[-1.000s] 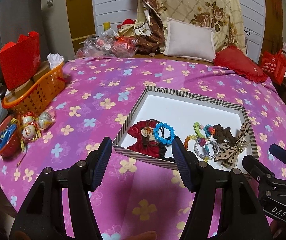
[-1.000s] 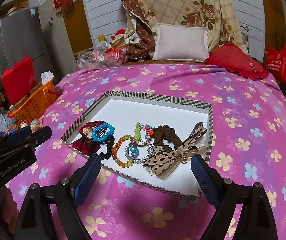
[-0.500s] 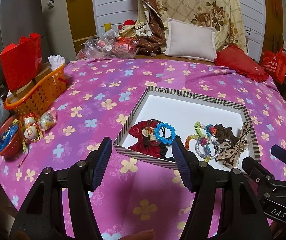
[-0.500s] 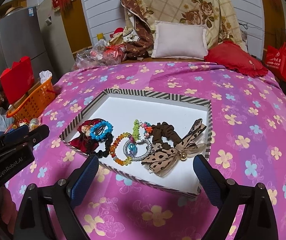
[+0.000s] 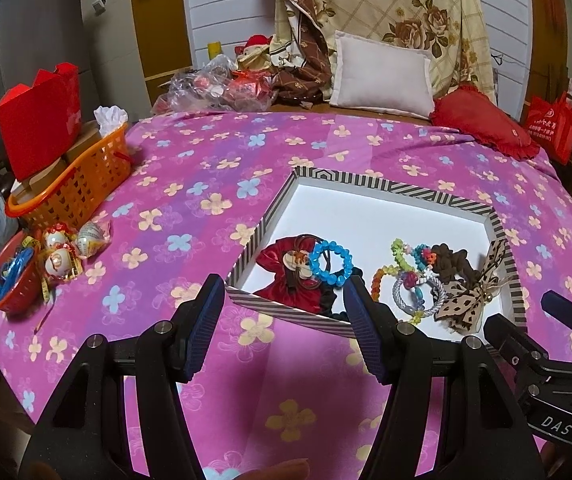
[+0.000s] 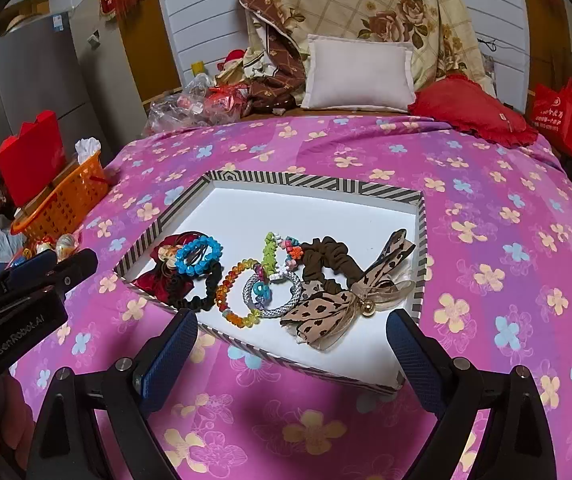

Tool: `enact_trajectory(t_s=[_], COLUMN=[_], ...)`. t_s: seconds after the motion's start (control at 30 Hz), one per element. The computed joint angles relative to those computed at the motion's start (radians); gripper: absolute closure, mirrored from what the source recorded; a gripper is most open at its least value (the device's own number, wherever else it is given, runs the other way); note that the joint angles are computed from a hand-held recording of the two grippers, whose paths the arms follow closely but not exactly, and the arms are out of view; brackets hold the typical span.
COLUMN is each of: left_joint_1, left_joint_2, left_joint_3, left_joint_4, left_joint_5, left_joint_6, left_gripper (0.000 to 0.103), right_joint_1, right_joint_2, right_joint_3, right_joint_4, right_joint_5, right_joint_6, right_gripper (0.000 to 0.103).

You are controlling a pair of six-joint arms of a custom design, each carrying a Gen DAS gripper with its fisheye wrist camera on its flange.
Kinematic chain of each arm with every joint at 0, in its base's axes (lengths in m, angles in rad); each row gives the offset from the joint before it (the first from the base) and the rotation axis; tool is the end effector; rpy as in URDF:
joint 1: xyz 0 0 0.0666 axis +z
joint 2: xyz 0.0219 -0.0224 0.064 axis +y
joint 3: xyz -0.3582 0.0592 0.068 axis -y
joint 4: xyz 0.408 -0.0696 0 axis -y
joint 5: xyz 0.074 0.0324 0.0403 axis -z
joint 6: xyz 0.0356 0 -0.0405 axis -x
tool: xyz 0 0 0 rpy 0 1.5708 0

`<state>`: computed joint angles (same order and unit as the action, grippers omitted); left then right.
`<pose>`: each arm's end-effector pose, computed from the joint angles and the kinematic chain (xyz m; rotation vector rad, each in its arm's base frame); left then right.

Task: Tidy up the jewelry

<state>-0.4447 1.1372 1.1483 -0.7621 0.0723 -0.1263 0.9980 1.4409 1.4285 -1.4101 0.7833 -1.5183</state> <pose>0.3788 -0.1838 0.4139 0.6919 2.2270 -0.2439 0.2737 0.3773 0.3914 0.6742 2.2525 -0.1324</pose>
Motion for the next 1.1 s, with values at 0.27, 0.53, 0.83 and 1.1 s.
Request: enact_trajectory(t_s=[0.27,0.53,0.83,1.1], left_joint_1=[-0.005,-0.008,-0.011,-0.014], left_joint_2=[0.005,0.008,0.007,0.007], left_joint_3=[-0.001,-0.001,-0.005,-0.005], left_joint_4=[0.000,-0.005,-0.004,-0.007], left_joint_5=[-0.007,-0.008,-0.011,-0.013], left_joint_6=[0.003,0.006,0.004,0.004], left_gripper=[0.041,0.041,0.041,0.041], right_joint_1=[-0.006,-0.008,-0.010,-0.010], right_joint_2=[-0.002,-0.001,-0.006,-0.007], right_joint_3=[-0.007,-0.010,-0.020,-0.023], right_joint_4=[0.016,0.021,0.031,0.033], right_joint_5=[-0.014,-0.018,-0.028,-0.027], right_joint_6=[0.009,0.015,0.014,0.011], right_gripper=[0.009,0.009,0.009,0.009])
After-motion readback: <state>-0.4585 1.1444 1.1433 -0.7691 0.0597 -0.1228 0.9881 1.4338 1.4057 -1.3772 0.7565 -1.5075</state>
